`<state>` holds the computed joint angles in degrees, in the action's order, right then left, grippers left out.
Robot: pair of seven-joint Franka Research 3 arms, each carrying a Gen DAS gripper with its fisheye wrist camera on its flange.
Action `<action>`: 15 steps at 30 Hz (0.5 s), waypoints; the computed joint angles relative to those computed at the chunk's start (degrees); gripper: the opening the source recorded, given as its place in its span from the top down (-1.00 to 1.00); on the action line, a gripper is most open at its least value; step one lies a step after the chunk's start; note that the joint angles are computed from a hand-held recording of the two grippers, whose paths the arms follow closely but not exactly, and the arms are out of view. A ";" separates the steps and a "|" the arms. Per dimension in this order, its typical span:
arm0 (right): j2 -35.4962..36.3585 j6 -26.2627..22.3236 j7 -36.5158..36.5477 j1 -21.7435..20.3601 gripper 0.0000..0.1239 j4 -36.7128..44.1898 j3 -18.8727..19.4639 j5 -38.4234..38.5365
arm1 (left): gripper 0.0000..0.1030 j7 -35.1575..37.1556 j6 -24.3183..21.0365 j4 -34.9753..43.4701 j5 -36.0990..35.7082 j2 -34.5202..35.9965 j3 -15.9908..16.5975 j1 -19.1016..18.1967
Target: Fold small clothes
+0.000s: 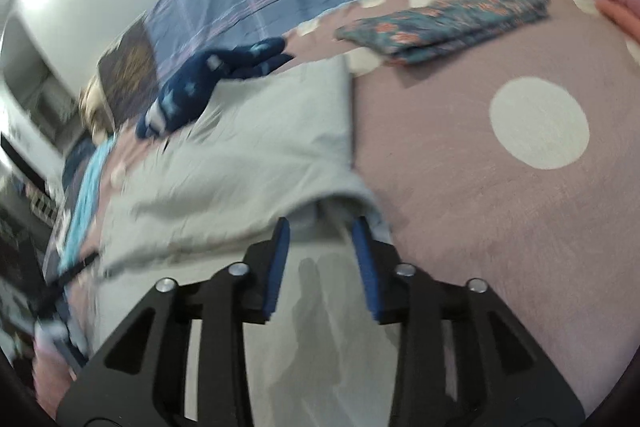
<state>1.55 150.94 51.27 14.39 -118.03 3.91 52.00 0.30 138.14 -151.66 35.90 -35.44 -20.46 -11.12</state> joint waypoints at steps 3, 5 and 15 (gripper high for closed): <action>-1.90 -5.50 -3.20 -0.39 0.41 0.71 -0.62 0.91 | -0.07 0.27 -0.28 2.21 1.35 1.96 -0.52 0.94; -2.53 -5.85 -4.93 -0.36 0.37 2.11 -0.88 1.91 | -0.07 -0.16 -0.88 4.27 2.73 4.03 -0.95 1.85; 21.57 -10.10 17.18 -0.23 0.27 32.71 -0.37 -22.46 | -0.08 1.79 -2.53 13.36 7.17 18.27 -1.05 0.86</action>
